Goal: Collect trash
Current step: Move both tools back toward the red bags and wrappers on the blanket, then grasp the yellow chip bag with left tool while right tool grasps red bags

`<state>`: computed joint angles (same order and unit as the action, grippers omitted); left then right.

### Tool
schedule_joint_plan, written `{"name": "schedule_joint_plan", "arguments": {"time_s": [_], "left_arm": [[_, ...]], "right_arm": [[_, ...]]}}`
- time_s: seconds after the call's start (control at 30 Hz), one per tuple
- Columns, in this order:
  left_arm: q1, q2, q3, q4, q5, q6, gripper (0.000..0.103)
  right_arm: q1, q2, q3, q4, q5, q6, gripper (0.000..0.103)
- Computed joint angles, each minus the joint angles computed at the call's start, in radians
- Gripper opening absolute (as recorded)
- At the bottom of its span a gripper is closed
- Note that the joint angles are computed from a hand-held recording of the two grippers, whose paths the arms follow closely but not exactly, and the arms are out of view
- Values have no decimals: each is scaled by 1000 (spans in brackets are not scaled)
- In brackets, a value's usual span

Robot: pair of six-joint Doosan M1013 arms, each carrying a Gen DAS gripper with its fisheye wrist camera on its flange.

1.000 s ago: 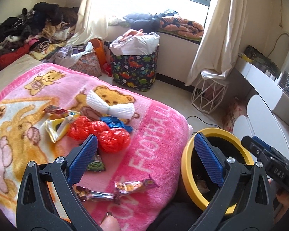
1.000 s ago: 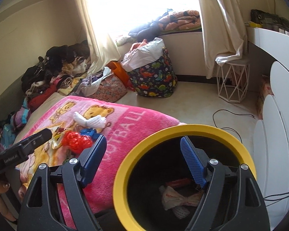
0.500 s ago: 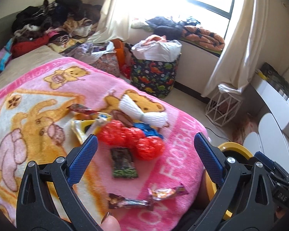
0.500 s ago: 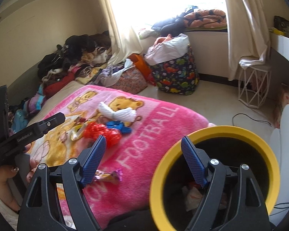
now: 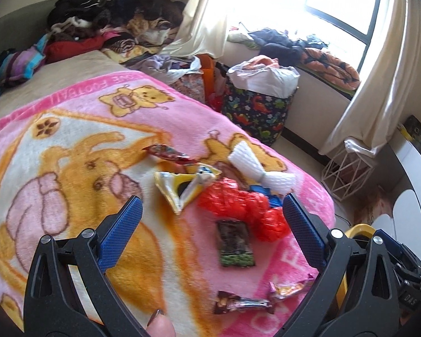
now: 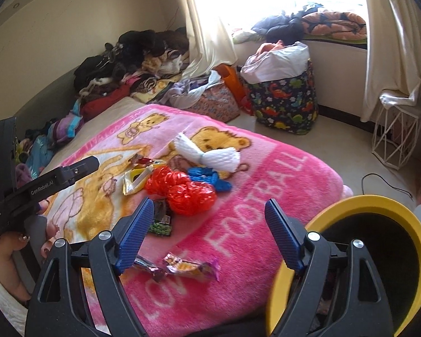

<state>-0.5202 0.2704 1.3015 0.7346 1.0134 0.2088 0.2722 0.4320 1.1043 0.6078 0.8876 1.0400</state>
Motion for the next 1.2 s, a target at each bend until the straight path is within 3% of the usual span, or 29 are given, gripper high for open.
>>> {"name": "schedule_joint_plan", "arguments": {"time_s": [0.43, 0.67, 0.93, 1.0, 1.07, 1.2], "left_arm": [[59, -12, 61, -82, -31, -43, 92], [96, 3, 69, -175, -74, -11, 74], [137, 21, 82, -306, -147, 20, 61], [143, 22, 85, -321, -168, 22, 61], [147, 26, 84, -334, -187, 29, 60], [161, 32, 85, -372, -229, 20, 57]], "right_arm": [[45, 99, -111, -64, 92, 69, 79], [68, 153, -171, -114, 134, 122, 79], [85, 212, -241, -167, 195, 179, 78], [86, 223, -254, -165, 213, 187, 69], [83, 235, -268, -145, 240, 185, 48], [78, 222, -244, -113, 233, 137, 30]]}}
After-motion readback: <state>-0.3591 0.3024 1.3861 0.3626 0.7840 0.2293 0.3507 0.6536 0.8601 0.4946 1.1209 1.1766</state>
